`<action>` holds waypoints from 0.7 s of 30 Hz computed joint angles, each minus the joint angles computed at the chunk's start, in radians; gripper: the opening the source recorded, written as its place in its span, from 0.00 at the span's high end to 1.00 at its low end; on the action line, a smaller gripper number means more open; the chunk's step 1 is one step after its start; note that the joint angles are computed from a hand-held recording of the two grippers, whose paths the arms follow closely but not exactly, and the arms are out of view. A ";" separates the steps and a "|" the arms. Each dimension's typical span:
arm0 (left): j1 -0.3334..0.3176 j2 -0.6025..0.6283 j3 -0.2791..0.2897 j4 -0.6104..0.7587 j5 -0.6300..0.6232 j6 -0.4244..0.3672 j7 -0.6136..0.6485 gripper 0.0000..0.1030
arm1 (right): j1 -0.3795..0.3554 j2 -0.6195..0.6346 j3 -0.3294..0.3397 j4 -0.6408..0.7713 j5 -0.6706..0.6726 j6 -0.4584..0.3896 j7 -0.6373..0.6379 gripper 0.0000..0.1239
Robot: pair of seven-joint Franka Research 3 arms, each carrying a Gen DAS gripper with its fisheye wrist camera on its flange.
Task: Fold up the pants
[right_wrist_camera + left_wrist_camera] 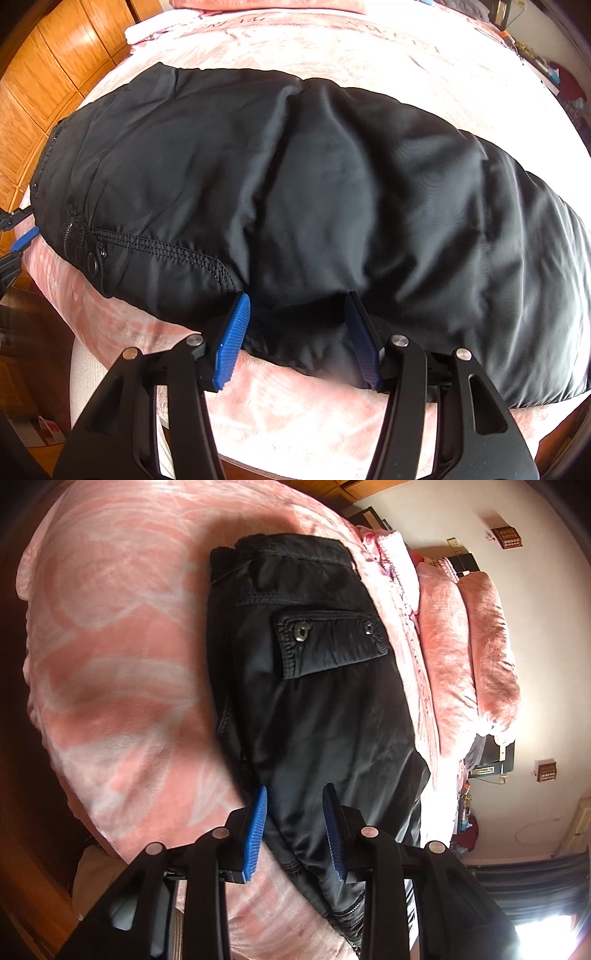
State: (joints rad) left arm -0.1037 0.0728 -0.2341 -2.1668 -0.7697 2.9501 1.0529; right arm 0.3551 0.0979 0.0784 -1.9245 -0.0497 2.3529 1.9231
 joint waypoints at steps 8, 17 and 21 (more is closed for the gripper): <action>0.033 0.053 -0.044 0.041 -0.116 0.041 0.086 0.69 | -0.005 0.009 -0.004 0.002 0.006 0.005 -0.015 0.55; 0.043 0.101 -0.087 0.071 -0.199 0.130 0.221 0.87 | -0.006 0.006 -0.005 -0.007 0.006 0.011 -0.019 0.55; -0.048 0.077 0.017 0.035 0.125 0.160 -0.057 0.97 | -0.007 0.009 -0.005 -0.005 0.008 0.013 -0.022 0.55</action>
State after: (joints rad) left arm -0.1517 0.1493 -0.2173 -2.1321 -0.6448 3.1096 0.9955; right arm 0.3483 0.1066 0.0733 -1.9300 -0.0418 2.3657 1.9009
